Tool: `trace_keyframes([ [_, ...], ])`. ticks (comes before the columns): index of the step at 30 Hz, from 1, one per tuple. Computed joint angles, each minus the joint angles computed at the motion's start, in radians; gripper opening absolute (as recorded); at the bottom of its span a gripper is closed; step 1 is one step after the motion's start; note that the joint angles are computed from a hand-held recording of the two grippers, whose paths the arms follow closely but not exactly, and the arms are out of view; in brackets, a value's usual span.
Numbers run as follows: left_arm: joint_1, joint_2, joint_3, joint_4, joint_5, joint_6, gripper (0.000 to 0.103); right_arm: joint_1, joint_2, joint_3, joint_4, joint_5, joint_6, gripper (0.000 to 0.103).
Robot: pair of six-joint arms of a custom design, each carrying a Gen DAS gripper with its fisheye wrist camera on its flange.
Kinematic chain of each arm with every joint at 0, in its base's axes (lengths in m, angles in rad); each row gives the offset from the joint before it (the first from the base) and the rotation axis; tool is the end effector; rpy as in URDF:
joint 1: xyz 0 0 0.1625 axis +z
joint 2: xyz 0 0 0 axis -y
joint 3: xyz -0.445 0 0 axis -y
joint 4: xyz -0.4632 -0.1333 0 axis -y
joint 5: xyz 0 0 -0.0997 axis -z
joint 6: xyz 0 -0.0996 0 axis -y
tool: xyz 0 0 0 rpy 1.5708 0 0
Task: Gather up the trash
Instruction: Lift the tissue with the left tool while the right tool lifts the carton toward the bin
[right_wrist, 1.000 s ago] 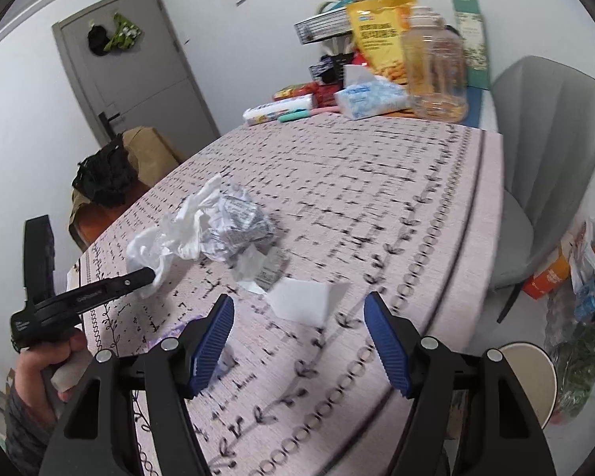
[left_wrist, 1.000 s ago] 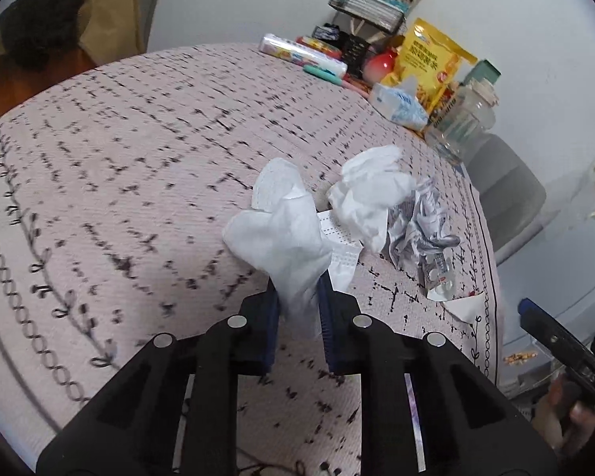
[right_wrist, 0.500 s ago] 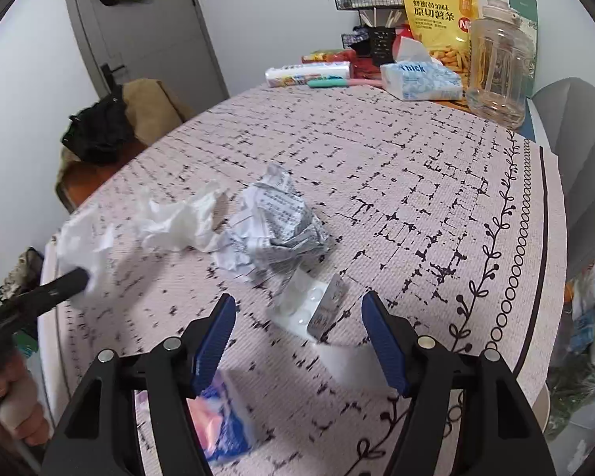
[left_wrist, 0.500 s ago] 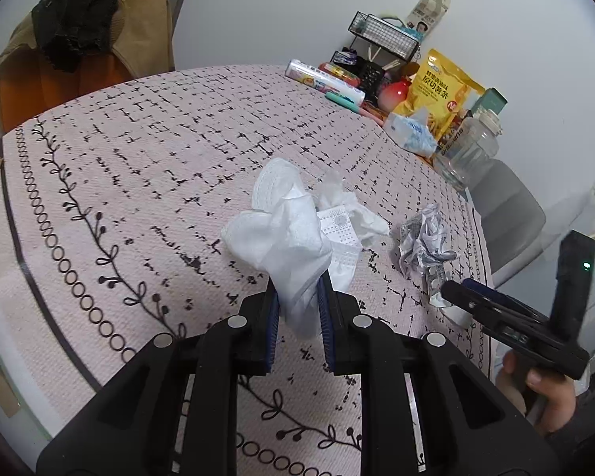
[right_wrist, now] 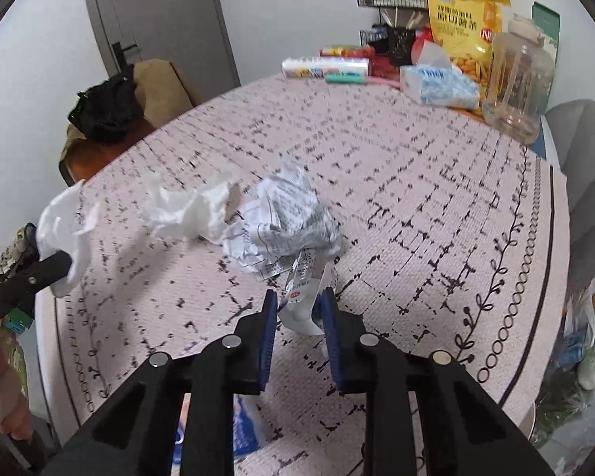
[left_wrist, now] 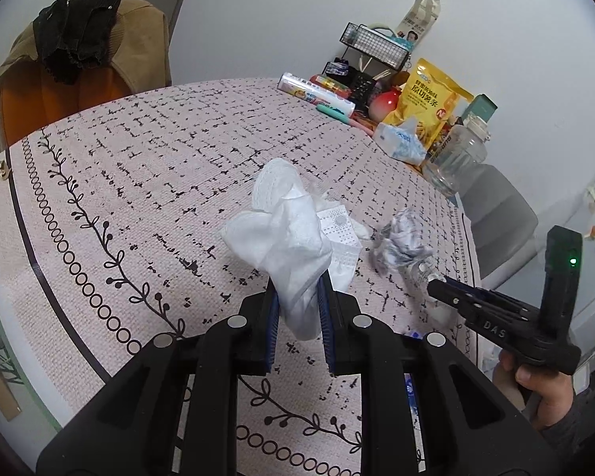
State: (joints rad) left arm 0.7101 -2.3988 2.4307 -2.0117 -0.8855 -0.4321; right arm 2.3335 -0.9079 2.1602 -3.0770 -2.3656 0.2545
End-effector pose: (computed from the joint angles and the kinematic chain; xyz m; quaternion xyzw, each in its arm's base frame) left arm -0.0671 -0.3166 0.4176 0.1295 0.9157 -0.3508 0.1474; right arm 0.4132 -0.3423 0.0309 0.1825 -0.8976 0.2889 0.2785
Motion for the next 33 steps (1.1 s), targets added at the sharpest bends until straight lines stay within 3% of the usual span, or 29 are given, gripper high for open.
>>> trace_keyframes([
  [19, -0.153, 0.016, 0.019, 0.054, -0.007, -0.066, 0.018, 0.121, -0.133, 0.131, -0.12, -0.033, 0.006, 0.019],
  [33, -0.22, 0.194, 0.034, -0.073, -0.086, -0.036, 0.018, 0.135, -0.299, 0.272, -0.147, -0.115, 0.082, 0.019],
])
